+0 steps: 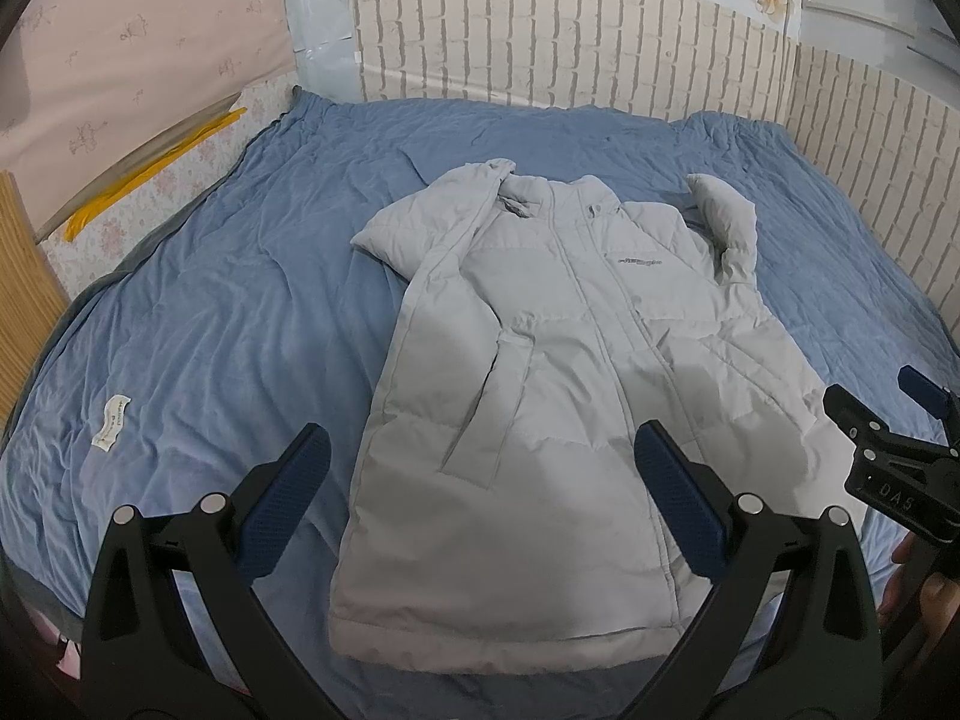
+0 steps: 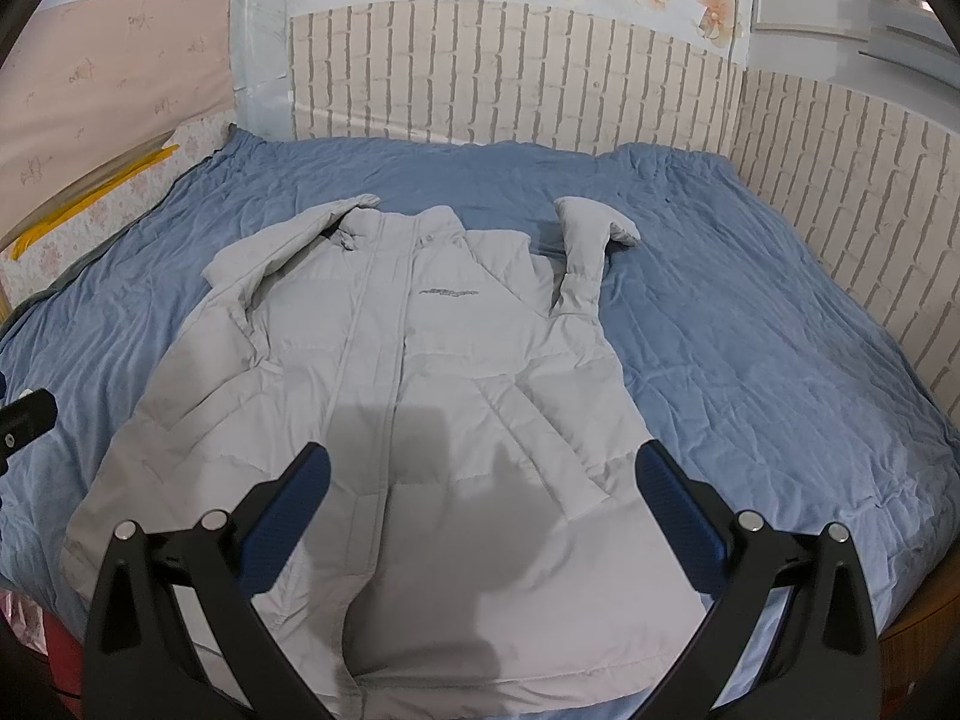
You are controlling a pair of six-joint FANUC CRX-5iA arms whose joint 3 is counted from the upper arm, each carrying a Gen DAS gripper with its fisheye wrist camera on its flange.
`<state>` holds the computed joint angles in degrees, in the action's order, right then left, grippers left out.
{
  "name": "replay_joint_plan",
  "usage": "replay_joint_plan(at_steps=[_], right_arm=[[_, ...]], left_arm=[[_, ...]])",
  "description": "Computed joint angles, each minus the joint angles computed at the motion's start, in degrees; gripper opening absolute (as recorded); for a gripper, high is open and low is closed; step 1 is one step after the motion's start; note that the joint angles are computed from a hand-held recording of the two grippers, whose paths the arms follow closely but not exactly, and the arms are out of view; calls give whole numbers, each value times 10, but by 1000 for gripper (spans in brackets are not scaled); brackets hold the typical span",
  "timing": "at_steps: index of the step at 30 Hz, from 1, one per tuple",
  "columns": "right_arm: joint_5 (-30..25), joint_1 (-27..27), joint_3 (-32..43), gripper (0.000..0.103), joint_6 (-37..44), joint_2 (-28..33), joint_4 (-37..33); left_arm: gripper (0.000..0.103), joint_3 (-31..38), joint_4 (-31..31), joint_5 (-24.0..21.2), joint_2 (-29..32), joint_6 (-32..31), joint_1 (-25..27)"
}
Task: Fold large clothes
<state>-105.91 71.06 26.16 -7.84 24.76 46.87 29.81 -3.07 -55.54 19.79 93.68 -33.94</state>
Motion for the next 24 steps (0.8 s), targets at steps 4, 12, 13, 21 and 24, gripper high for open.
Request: replay_joint_plan(at_steps=[4, 12, 13, 21, 24], right_arm=[[0, 0, -1, 101, 1, 0, 0], [1, 0, -4, 101, -2, -2, 0], [1, 0, -3, 101, -1, -2, 0], [0, 0, -2, 101, -1, -1, 0], [0, 0, -2, 101, 0, -1, 0]], left_arm=[[100, 0, 1, 0, 0, -1, 0], [100, 0, 1, 0, 0, -2, 1], [100, 1, 0, 0, 0, -2, 0], [100, -6, 5, 2, -2, -4, 4], [100, -4, 6, 0, -2, -7, 5]])
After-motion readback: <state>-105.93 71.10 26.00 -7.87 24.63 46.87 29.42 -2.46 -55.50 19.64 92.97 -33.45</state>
